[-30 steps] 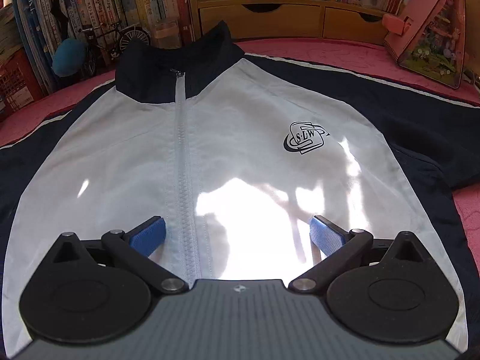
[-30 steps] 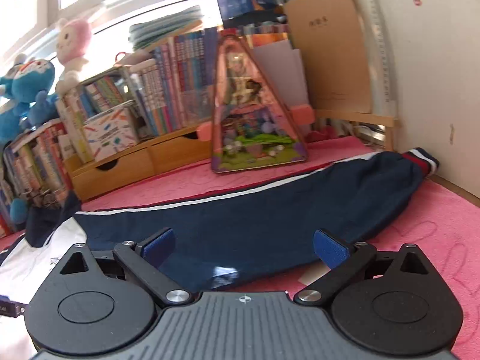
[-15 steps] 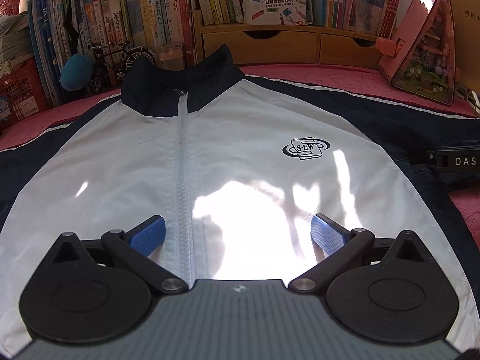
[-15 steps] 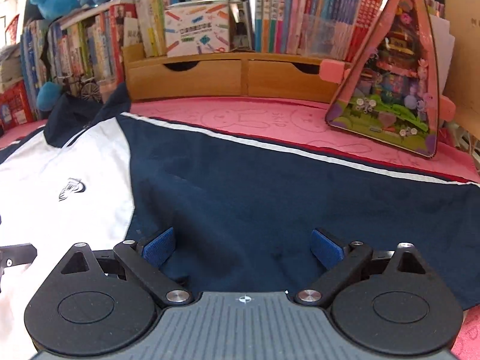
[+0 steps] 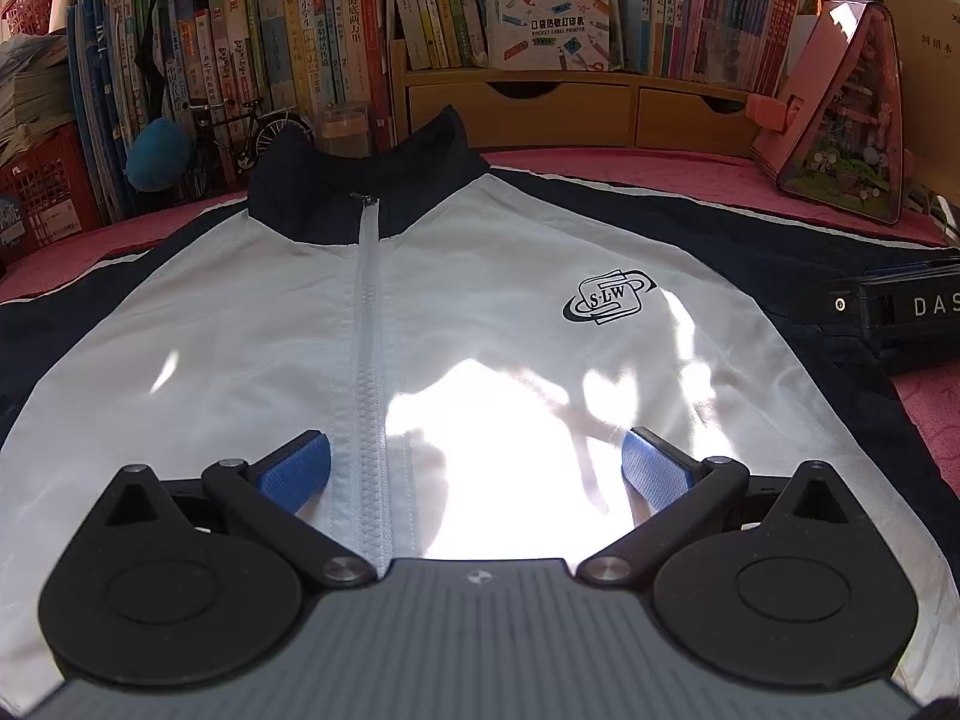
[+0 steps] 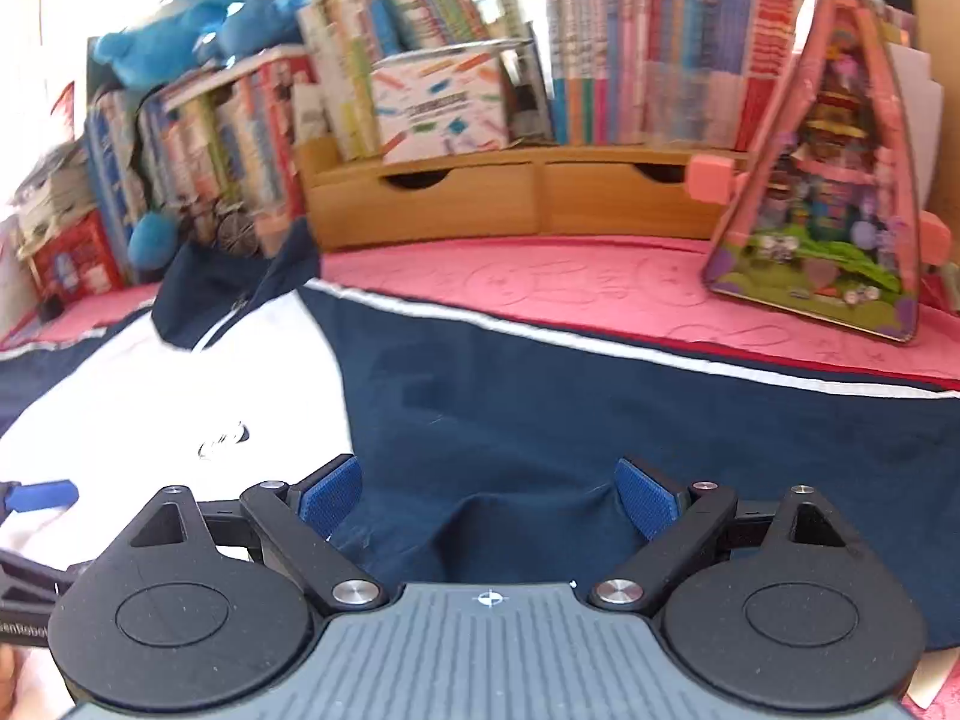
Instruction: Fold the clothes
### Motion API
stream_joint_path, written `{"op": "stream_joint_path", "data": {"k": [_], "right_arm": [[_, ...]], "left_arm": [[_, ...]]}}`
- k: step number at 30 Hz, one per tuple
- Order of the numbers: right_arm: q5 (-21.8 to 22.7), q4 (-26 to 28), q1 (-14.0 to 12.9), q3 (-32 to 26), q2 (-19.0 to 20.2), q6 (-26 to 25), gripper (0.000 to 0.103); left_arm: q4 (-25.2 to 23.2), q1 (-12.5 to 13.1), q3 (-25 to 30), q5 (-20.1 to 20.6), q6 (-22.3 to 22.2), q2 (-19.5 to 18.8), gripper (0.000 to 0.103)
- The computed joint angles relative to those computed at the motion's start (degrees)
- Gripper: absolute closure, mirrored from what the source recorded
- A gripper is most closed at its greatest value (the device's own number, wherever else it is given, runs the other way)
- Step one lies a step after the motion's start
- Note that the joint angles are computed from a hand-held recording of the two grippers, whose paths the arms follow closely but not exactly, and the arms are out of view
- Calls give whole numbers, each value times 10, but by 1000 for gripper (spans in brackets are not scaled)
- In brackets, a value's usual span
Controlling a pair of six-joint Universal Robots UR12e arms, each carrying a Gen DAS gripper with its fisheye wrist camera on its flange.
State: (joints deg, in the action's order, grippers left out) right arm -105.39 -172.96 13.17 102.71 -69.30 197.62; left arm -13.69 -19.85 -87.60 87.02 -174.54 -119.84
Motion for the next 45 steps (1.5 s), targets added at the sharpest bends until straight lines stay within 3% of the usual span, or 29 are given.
{"op": "stream_joint_path", "data": {"k": [2,5,6,7,10,13,15,19,22,26,27,28,30,33,35,37,41,45], "right_arm": [[-21,41,8,-11,5,-26,10],[-7,47,-7,10,-10,11,6],[-27,57,-11,18,-17,30,6],[-71,79,-14,24,-21,55,0],[-118,87,-34,61,-41,144,1],[-250,153,-33,82,-58,228,7],[-280,136,-41,116,-82,282,7],[-279,100,-72,184,-132,428,7],[-261,67,-95,214,-148,475,7],[-244,1,-112,222,-135,459,2],[-243,-2,-114,218,-130,455,9],[-238,-9,-115,212,-125,449,42],[-213,-30,-118,205,-120,453,89],[-236,-86,-96,184,-101,404,92],[-247,-130,-71,158,-88,313,92],[-222,-183,-50,129,-74,238,92],[-88,-237,-19,49,-32,127,93],[48,-187,10,-66,35,65,93]], "left_arm": [[0,0,0,0,0,0,0],[1,0,0,1,-1,-1,0],[1,0,0,0,-1,-1,0],[2,0,0,-1,0,-1,0],[2,1,-1,-3,0,0,0],[2,1,-1,-4,1,0,0],[2,1,-1,-4,1,0,0],[2,1,-1,-4,1,0,0],[3,1,-1,-4,1,-1,0],[4,1,-1,-5,1,0,0],[4,1,-2,-6,1,0,0],[4,2,-2,-6,1,0,0],[-2,3,-3,-4,5,3,0],[-23,4,-4,6,14,11,0],[-20,10,-16,17,20,23,0],[4,21,-33,20,13,33,0],[3,51,-54,27,-26,52,0],[1,79,-74,52,-70,66,0]]}}
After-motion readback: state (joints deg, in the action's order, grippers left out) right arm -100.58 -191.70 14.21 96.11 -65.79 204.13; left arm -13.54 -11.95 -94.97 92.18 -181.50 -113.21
